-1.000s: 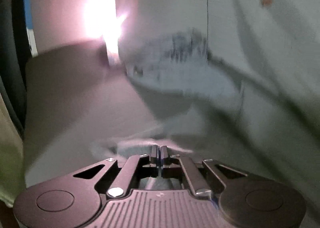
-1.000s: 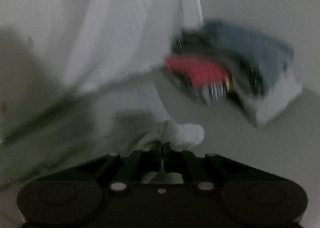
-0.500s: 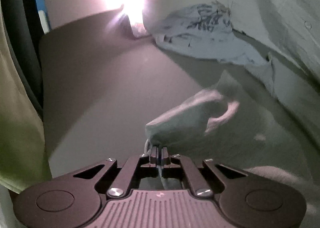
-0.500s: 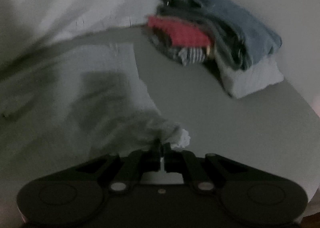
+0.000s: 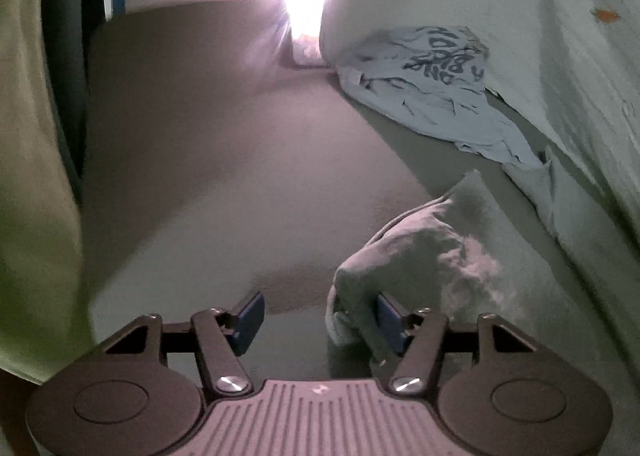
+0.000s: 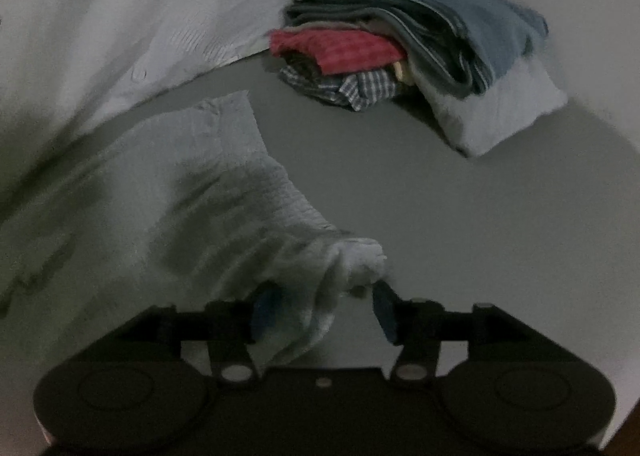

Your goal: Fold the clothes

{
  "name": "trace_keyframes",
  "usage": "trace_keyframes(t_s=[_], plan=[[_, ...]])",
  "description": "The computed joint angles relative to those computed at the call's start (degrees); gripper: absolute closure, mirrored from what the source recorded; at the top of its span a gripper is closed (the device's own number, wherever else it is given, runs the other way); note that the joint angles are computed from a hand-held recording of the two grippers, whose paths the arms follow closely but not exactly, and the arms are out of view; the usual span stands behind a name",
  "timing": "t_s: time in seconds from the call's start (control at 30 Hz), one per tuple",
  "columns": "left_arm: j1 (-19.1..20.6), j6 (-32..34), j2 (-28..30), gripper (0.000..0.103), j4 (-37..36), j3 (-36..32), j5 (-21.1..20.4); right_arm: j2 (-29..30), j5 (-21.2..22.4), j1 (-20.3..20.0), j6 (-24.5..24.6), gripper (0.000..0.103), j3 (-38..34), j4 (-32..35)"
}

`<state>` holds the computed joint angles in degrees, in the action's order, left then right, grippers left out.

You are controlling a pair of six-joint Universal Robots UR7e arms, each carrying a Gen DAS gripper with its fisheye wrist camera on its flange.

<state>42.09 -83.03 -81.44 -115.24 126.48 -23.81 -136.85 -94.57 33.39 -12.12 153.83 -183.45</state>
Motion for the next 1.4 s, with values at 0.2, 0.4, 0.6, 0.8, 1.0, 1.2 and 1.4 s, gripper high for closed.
trace_keyframes(t_s=[0.2,0.4,0.6,0.8,1.0,1.2,1.4], plan=[[0.85,-4.33,3.69,0.089,6.67,-4.57,-0.54,-5.87,18.17,-11.99,3.86,0.066,0.53,8.09],[-3.38,-19.31,1.31,0.1,19.4,-10.19,1.85,-8.25,15.46,-2.65,5.71,0.084,-1.69,5.34],[-8.8,-26.57,-1.02,0.1,34.26,-14.9,5.21,0.66,-5.51,21.98,3.17,0.084,-6.22,-4.71],[-8.54,-32.35,-3.19,0.1,40.9,-15.29,4.46,3.21,-12.42,25.58,5.47,0.084,-4.99,-7.67],[-5.94,-22.77,-0.51,0.1,29.03,-16.15,4.56,7.72,-18.55,30.43,5.79,0.084,-7.37,-7.46],[0.24,4.42,14.09,0.1,0.32,-25.49,6.53,15.18,-17.59,29.9,5.0,0.084,-14.58,-6.77],[7.02,33.95,36.65,0.099,-16.77,-51.3,7.12,25.51,-11.67,25.35,-0.81,0.084,-26.93,-2.12]])
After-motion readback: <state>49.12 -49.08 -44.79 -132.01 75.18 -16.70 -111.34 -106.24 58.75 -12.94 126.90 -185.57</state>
